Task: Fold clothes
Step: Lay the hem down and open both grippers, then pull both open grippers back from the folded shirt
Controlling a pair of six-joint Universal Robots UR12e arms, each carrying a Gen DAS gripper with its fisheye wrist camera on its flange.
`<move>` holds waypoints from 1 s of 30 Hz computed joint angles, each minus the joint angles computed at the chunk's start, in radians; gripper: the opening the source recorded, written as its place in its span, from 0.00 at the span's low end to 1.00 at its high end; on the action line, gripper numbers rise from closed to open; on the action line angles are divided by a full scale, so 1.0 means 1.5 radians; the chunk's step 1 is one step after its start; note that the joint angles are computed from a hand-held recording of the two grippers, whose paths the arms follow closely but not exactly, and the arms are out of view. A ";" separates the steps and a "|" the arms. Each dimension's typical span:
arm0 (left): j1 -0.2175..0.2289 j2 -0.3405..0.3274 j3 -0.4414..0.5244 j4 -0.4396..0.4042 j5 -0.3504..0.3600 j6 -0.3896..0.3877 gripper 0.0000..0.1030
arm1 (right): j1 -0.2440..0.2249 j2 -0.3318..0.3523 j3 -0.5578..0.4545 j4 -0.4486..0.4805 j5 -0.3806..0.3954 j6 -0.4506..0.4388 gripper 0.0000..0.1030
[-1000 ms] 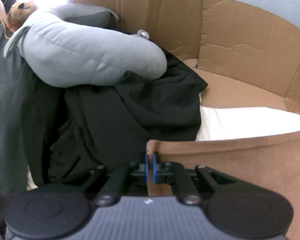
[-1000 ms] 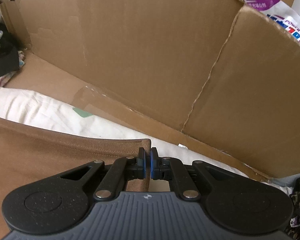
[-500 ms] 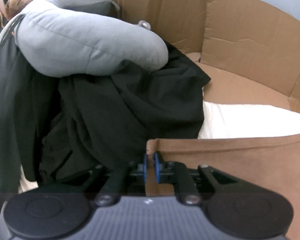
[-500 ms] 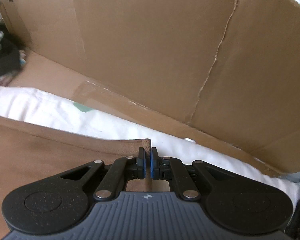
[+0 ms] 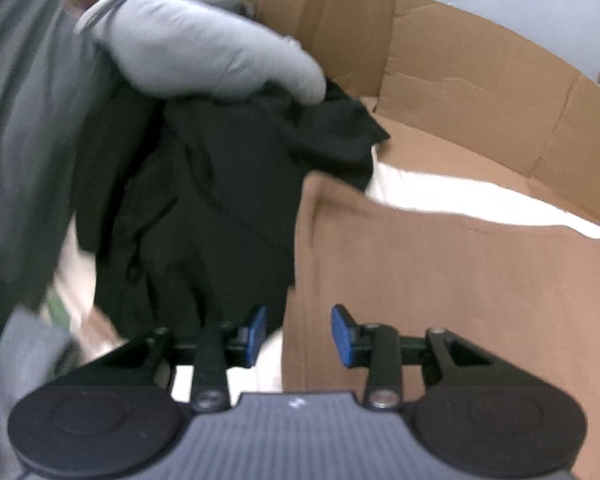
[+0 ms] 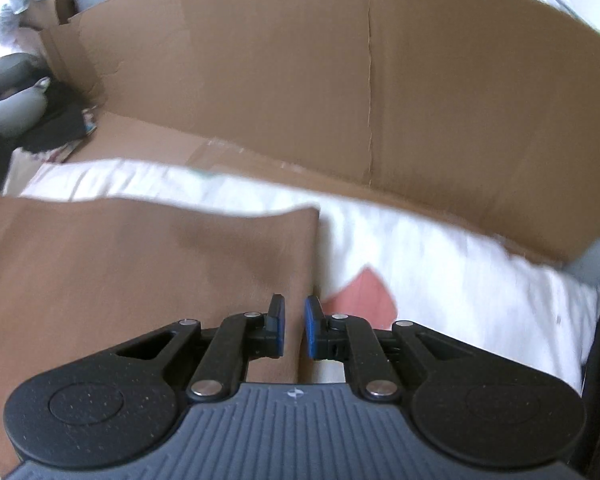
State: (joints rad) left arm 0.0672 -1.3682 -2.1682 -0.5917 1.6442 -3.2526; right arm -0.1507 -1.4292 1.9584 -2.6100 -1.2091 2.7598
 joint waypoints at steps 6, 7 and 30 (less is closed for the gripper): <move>0.008 0.057 -0.036 -0.023 -0.021 -0.031 0.38 | -0.016 -0.040 0.042 0.028 0.004 -0.003 0.10; 0.008 0.062 -0.042 -0.023 -0.022 -0.034 0.38 | -0.017 -0.044 0.046 0.031 0.003 -0.005 0.10; 0.023 0.161 -0.131 -0.066 -0.055 -0.024 0.36 | -0.046 -0.115 0.104 0.061 -0.030 0.016 0.12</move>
State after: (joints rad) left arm 0.1012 -1.1269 -2.3645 -0.6901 1.5620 -3.2893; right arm -0.2203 -1.6024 2.1151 -2.5183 -1.2540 2.7833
